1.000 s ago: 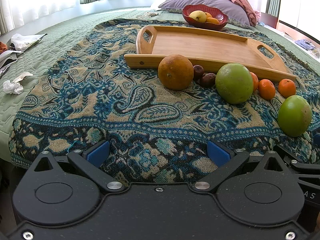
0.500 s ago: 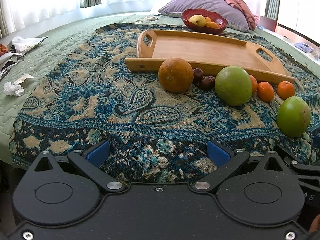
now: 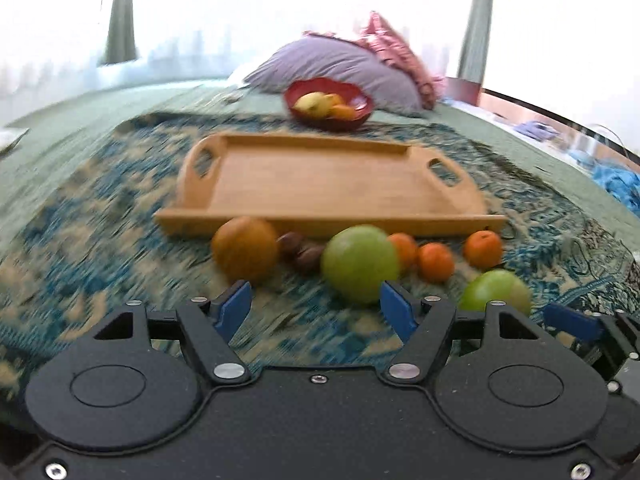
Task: Organize fruits
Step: 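Grasp a green pomelo with the left tool while the right tool grasps another green pomelo, then carry both green pomelos over the wooden tray with both tools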
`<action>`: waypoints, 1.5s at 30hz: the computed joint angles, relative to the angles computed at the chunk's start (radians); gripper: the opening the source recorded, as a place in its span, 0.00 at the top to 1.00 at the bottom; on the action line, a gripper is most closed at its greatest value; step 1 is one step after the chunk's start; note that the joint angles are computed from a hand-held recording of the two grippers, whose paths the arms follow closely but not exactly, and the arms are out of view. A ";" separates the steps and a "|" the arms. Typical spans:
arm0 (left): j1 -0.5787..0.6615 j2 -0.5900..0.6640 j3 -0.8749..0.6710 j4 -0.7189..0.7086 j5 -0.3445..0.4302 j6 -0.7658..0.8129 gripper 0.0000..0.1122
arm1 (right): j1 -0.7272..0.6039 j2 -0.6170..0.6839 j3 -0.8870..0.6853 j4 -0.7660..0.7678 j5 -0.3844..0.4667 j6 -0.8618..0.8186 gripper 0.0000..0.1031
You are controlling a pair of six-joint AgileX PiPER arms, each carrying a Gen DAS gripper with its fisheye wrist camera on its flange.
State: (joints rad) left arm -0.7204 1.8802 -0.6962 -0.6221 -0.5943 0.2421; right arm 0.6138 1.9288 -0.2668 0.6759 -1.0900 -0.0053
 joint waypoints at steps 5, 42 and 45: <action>-0.004 0.077 -0.126 0.000 0.065 0.054 0.44 | 0.004 0.041 -0.033 0.010 -0.029 -0.032 0.20; 0.083 0.169 -0.306 0.008 0.008 0.073 0.54 | -0.319 -0.049 -0.186 -0.285 0.119 -0.027 0.44; 0.113 0.185 -0.371 -0.026 0.058 0.124 0.54 | -0.374 -0.052 -0.260 -0.348 0.219 -0.024 0.44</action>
